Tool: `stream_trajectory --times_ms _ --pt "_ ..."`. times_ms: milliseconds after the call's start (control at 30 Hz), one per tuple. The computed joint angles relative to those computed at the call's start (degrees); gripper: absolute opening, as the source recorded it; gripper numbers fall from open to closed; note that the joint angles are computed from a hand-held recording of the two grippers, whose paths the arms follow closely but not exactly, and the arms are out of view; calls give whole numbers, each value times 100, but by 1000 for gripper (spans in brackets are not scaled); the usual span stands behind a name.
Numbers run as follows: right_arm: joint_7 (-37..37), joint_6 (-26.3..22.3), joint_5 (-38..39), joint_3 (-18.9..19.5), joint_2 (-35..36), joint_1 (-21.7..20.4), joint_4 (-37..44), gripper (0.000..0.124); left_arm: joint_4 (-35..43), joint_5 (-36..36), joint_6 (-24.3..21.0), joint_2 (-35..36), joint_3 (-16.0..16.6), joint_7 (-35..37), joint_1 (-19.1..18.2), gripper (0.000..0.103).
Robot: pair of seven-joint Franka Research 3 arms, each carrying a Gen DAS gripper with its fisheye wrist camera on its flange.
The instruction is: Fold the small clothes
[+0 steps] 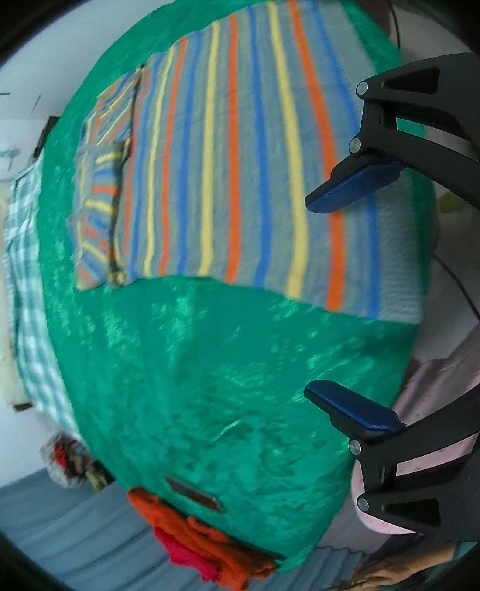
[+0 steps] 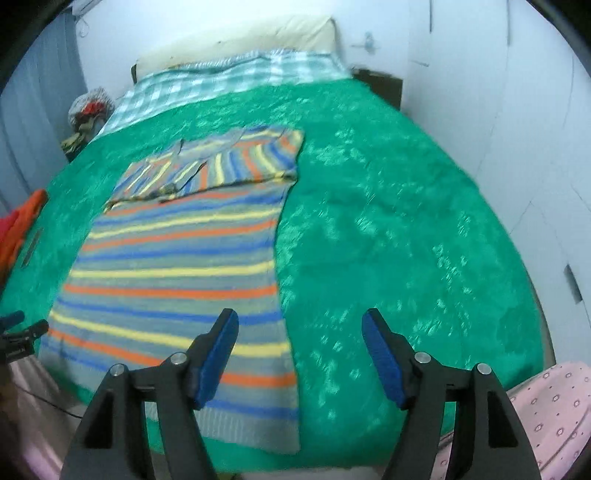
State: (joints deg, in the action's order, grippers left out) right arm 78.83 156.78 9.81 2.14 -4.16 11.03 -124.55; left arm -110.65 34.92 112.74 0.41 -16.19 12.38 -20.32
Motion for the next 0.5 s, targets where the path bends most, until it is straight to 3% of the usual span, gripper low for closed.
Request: stream_trajectory --times_ms 200,500 --pt "331 144 -12 -8 164 -53 132 69 -178 116 336 -88 39 -462 56 93" --pt "399 90 -92 -15 189 -11 168 69 -110 275 135 -51 -5 -468 11 93"
